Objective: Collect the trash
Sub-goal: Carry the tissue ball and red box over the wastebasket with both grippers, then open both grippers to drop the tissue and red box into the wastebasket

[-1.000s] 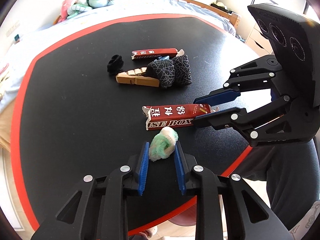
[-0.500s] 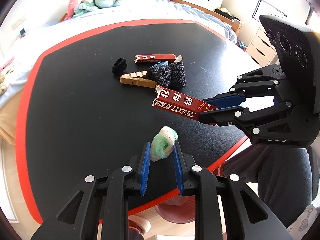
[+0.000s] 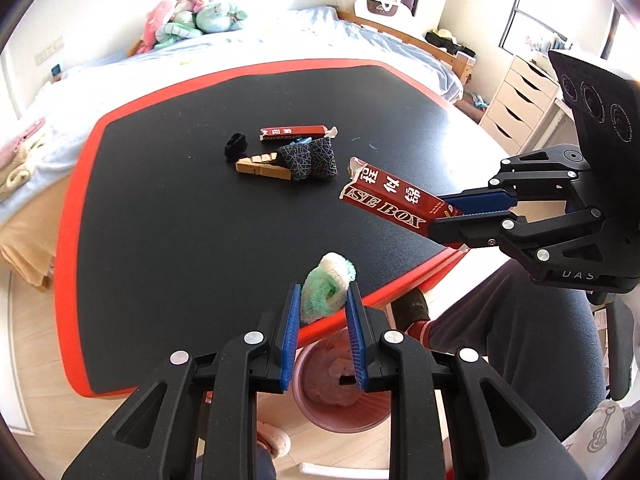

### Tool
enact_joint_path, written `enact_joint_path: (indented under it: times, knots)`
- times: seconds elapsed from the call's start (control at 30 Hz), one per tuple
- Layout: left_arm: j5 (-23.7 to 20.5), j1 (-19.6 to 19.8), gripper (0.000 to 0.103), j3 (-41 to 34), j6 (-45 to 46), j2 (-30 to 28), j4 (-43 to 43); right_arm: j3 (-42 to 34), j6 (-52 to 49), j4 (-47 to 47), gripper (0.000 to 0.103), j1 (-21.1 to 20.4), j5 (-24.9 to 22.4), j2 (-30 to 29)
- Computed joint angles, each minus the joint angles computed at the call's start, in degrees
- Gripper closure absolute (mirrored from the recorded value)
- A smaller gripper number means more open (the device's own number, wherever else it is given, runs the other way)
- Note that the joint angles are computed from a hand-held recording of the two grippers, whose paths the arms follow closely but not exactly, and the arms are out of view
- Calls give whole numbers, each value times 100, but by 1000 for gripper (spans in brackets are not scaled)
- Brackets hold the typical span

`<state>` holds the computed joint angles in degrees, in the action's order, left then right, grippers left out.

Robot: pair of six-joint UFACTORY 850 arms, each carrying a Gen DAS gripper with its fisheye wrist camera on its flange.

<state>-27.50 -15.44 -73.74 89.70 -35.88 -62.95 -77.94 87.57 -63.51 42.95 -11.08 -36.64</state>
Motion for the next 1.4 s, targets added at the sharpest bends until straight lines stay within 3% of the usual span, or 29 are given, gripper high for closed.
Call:
enact_joint_path:
  times: [0.4,0.87,1.4]
  knots:
    - [34,49,80,793,599,547,-524,705,1412,-998,88,434,-280,516]
    - [45,86,80,1239,823,742,-629,934,1686,-963,88,656,-178,533]
    - [10,88,77,1259,747,728,-517,921,1807,-1084,87,594,63,458]
